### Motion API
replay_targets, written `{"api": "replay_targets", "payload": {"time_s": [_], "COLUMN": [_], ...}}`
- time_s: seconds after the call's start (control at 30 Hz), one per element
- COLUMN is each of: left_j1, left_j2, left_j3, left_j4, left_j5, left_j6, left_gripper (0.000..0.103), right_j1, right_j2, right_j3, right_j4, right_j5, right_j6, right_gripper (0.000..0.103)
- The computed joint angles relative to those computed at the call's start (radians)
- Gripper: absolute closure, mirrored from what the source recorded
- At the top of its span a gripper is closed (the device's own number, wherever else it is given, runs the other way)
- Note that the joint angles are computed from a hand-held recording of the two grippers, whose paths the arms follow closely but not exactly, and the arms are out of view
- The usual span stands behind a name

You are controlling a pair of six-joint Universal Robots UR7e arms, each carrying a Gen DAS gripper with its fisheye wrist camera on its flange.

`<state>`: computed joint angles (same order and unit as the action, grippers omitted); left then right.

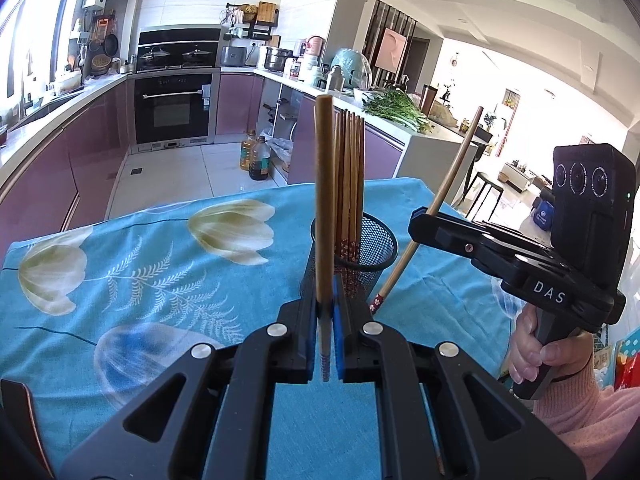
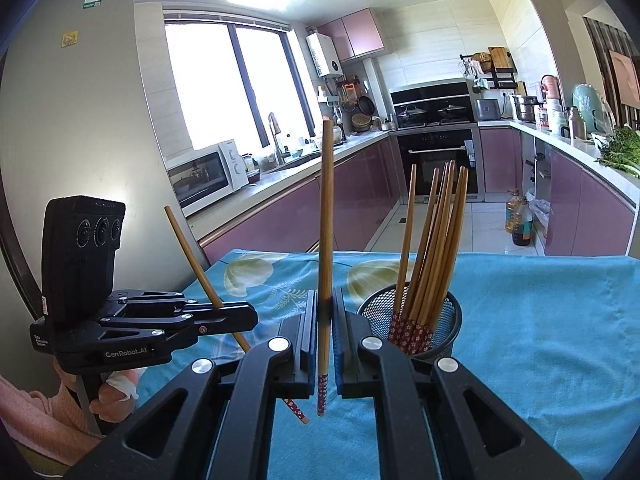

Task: Organize utensils
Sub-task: 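Carry both upright chopsticks over the mesh holder, aligning them above its rim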

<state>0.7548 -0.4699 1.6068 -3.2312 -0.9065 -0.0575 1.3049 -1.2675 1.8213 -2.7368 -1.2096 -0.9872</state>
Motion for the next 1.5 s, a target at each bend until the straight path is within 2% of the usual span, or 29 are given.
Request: {"api": "replay_targets", "payload": {"time_s": [1.5], "left_j1": [-0.031], "left_j2": [0.024], "left_j3": [-0.111], "left_j4": [-0.008], "left_j5": [-0.002], "left_j6": [0.131], "left_gripper": [0.096], "right_j1": [0.022], "right_j2": [-0.004], "right_j3": [-0.013], "right_j4": [-0.059], "right_j5": [0.04], "right_j6": [-0.008], "right_gripper": [0.097]}}
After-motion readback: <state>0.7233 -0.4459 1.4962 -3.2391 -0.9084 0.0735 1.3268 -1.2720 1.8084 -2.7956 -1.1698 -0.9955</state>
